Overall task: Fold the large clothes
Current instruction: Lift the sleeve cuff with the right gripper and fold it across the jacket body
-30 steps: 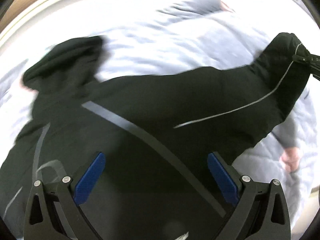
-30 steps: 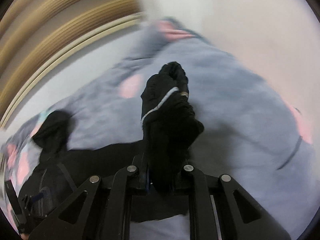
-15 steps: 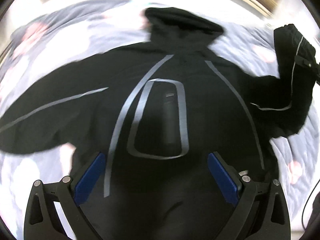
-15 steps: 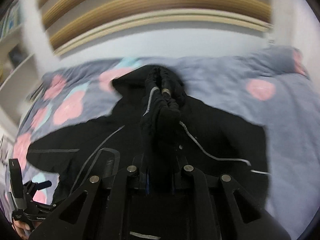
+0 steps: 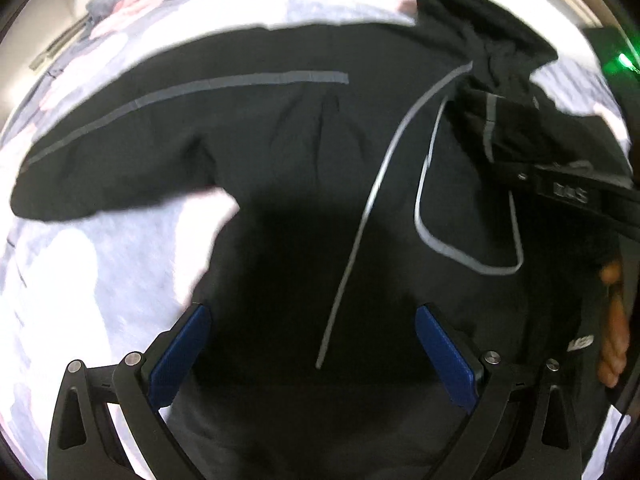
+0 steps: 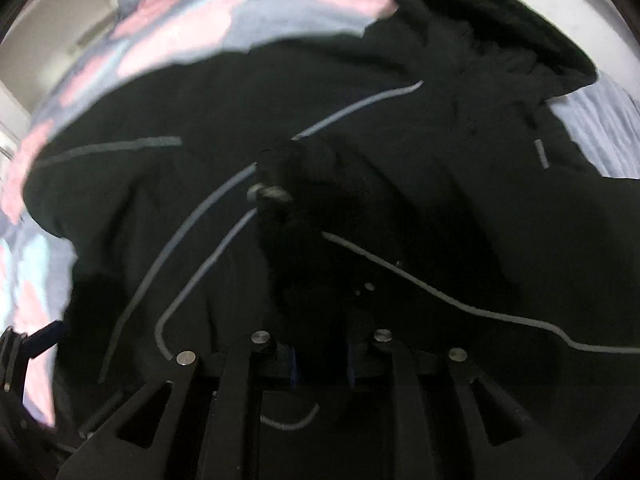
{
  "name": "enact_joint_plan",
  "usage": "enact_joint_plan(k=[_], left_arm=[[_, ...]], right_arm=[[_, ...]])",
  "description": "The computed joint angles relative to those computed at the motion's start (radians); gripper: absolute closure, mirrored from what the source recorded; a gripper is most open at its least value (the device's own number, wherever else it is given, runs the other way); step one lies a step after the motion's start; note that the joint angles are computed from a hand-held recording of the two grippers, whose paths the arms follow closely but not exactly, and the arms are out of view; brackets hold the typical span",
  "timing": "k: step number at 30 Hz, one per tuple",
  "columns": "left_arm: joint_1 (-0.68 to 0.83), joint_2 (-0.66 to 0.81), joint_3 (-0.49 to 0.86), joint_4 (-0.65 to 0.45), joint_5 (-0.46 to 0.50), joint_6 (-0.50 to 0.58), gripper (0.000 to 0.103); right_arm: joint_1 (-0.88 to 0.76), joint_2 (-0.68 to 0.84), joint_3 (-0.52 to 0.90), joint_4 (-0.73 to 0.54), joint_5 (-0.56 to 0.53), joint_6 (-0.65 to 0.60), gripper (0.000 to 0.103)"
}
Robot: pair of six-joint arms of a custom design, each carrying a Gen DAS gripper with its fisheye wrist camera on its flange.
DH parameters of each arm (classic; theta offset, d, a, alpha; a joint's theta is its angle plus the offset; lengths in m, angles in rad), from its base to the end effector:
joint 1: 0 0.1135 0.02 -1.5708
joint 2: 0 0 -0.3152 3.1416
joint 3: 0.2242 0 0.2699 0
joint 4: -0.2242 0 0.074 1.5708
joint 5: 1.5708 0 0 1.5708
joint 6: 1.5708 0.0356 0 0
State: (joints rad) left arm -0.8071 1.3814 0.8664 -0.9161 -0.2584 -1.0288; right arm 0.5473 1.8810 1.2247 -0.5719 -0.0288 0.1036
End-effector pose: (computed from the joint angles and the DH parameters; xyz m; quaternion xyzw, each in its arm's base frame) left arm 0.1686 -0.1630 0.2383 -0.1184 0.9822 0.0231 0.1441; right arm 0.3394 0.2080 0.1974 -0.2192 0.9606 0.0679 0.1570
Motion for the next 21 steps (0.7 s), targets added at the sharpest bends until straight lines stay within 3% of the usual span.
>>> enact_joint_plan(k=[3, 8, 13, 15, 18, 19, 21], left_arm=[[-0.011, 0.025, -0.060, 0.062, 0.013, -0.010, 0.001], [-0.010, 0.010, -0.126, 0.150, 0.012, -0.022, 0.001], [-0.018, 0.021, -0.124, 0.148, 0.022, 0.009, 0.001], [-0.005, 0.027, -0.079, 0.096, 0.029, 0.029, 0.001], [-0.018, 0.006, 0.007, 0.066, -0.075, 0.065, 0.001], [-0.008, 0.003, 0.030, 0.083, -0.079, 0.099, 0.001], [0.060, -0.005, 0.052, 0.197, 0.002, 0.195, 0.001]], right_arm=[[0.007, 0.013, -0.002, 0.015, -0.001, 0.004, 0.076], [-0.064, -0.019, 0.022, -0.079, -0.150, -0.011, 0.055], [-0.178, -0.217, -0.057, -0.139, -0.289, -0.061, 0.046], [-0.245, -0.306, -0.093, -0.147, -0.278, -0.081, 0.036], [-0.349, -0.357, -0.071, -0.189, -0.258, -0.096, 0.033], [-0.395, -0.372, -0.074, -0.195, -0.239, -0.101, 0.033], [-0.481, -0.375, -0.058, -0.219, -0.218, -0.118, 0.033]])
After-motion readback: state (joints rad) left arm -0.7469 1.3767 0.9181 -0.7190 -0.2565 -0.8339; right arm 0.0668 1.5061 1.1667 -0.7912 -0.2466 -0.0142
